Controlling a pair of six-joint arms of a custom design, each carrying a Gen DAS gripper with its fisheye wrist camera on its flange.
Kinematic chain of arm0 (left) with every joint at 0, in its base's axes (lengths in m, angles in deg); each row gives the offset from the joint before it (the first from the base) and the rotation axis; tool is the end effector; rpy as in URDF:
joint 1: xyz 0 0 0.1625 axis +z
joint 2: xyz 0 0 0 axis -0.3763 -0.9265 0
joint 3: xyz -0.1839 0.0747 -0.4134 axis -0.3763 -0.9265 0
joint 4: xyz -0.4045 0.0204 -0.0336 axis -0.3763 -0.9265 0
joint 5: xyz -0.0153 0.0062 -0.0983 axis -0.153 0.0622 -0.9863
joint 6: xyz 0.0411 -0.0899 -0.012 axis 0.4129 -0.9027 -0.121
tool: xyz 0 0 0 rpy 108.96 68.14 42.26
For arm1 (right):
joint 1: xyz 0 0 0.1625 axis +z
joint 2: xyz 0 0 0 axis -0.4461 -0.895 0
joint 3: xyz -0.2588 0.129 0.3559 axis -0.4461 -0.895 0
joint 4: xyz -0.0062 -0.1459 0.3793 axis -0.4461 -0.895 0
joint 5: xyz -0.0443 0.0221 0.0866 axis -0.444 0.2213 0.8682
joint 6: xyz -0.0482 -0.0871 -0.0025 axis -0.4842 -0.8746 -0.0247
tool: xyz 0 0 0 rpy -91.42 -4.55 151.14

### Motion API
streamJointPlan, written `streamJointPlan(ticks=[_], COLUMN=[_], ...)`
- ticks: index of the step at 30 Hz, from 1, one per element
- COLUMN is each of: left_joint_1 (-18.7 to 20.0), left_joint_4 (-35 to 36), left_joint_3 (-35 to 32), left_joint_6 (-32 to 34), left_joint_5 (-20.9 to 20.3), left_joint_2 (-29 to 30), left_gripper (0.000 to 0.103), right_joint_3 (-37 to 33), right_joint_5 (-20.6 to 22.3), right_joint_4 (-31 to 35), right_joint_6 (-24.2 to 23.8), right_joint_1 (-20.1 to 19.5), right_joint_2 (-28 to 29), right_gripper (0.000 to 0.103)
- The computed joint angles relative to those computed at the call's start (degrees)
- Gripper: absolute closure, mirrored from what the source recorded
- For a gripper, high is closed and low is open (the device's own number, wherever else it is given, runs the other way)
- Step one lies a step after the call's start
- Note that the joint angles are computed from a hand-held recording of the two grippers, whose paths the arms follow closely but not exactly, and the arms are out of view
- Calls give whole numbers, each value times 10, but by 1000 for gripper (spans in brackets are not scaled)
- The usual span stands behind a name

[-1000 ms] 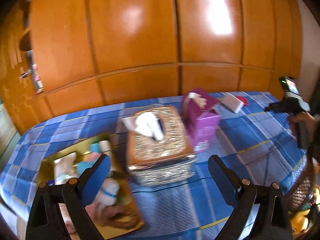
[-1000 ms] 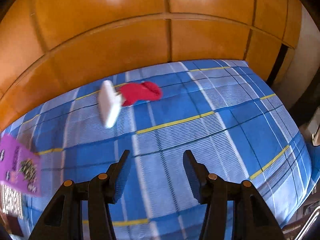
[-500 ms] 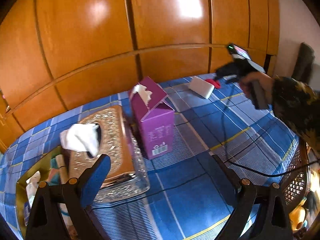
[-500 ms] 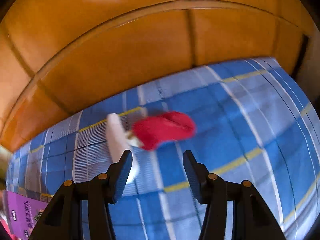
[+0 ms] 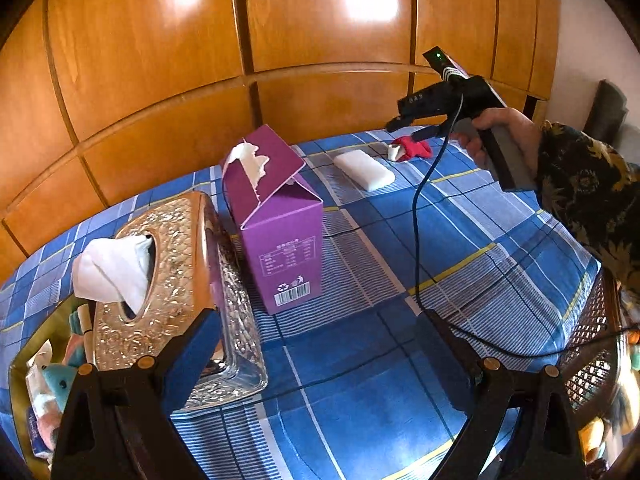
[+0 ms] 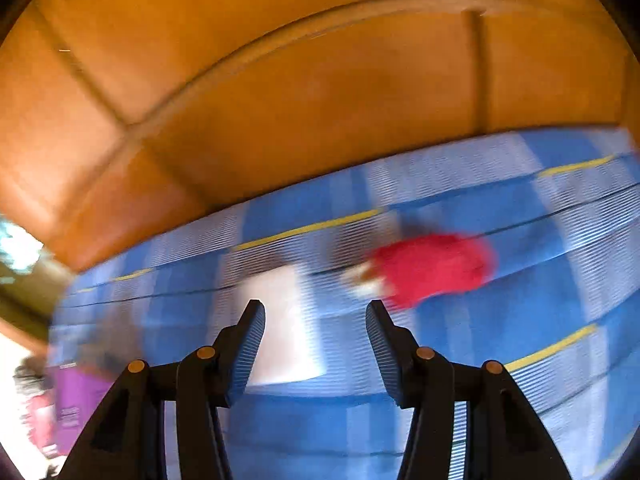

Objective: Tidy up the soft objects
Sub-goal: 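Move both tools back over the red cloth and white pad on the bed, then grasp the red cloth with the right tool while the left tool grasps the white pad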

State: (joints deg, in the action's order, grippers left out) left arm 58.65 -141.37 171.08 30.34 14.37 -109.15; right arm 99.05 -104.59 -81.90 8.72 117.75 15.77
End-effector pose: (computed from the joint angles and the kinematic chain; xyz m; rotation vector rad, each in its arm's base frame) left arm -0.3321 -0.5164 0.0768 0.4257 2.2257 -0.8277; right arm 0.1227 -0.8740 0.2826 0.5267 -2.6446 0.5537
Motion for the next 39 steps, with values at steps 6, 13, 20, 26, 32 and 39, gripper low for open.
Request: streamJointPlan(ticks=[6,13,20,26,32,39], left_joint_1=[5,7,6,5,12,33], left_joint_4=[6,18,29,32,56,73], left_joint_3=[-4,-17,-29,-52,-115,-236], left_joint_6=[-3,-4,0,23,30,58], left_joint_5=[-8,-17,-26,-22,-24,-69], left_joint_2=[4,11,18,30,57,116], left_gripper=[5,5,5,5,5,14], right_joint_3=[-62,-170,-133,21,137,189], right_joint_5=[-134,-182,-172,-160,-235,-211], right_joint_4=[-52,-6,10,-50,-105,-115], right_joint_6=[-57,-96,-102,-129,-176,-157], right_joint_1=[6,16,12,5,-10,-31], right_joint_2=[51,124,105,1,-64,-105], right_gripper=[40,28,80,81,80,78])
